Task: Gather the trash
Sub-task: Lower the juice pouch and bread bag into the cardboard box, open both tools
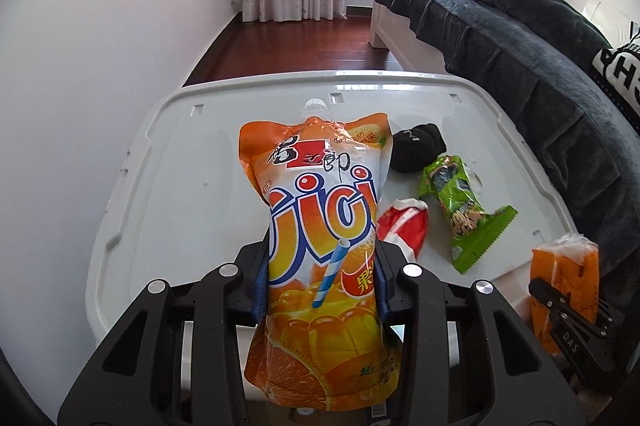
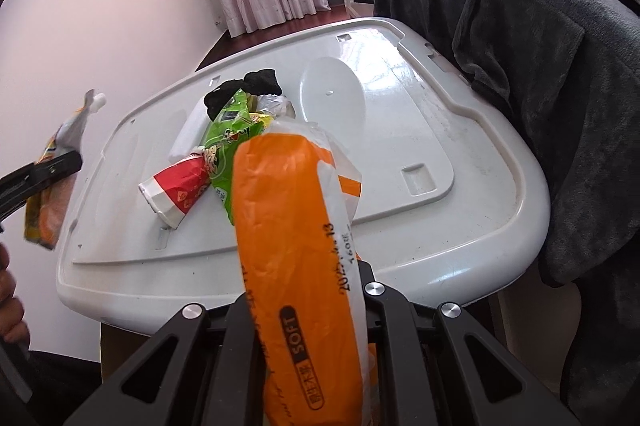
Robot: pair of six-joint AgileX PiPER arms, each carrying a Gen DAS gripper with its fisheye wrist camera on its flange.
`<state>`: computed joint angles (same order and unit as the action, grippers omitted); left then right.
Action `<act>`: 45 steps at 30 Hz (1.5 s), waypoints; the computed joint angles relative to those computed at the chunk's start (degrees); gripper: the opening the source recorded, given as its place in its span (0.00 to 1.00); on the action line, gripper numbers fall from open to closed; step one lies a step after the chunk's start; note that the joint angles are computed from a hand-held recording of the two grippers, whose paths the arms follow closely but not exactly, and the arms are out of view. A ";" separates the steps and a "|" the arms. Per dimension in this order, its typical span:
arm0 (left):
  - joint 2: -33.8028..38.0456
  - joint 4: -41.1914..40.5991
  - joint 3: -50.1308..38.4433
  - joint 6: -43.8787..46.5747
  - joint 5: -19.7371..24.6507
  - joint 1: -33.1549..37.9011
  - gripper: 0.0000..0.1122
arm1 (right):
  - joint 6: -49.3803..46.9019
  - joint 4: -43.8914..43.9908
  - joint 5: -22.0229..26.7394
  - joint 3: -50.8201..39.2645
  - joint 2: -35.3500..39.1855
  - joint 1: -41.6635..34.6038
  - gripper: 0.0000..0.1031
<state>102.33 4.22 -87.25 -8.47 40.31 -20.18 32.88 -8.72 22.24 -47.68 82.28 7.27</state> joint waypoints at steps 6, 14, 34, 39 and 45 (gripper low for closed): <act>-10.27 3.01 13.41 -3.78 -3.68 -2.06 0.33 | 14.15 -16.05 0.42 4.27 -6.25 5.67 0.10; -23.69 2.80 33.81 -8.34 -7.39 -4.45 0.33 | 31.37 -25.73 7.35 13.54 -17.54 20.95 0.10; -23.19 -9.80 49.92 2.82 -10.53 -0.87 0.33 | 40.96 -23.82 9.38 16.56 -8.39 36.44 0.10; -20.20 -8.73 48.86 1.20 -9.82 -1.57 0.34 | 37.36 -20.56 5.66 17.03 -5.23 34.13 0.10; -18.72 -6.95 47.29 -0.90 -7.20 -2.23 0.34 | 32.59 -15.54 2.55 17.78 -3.49 30.93 0.11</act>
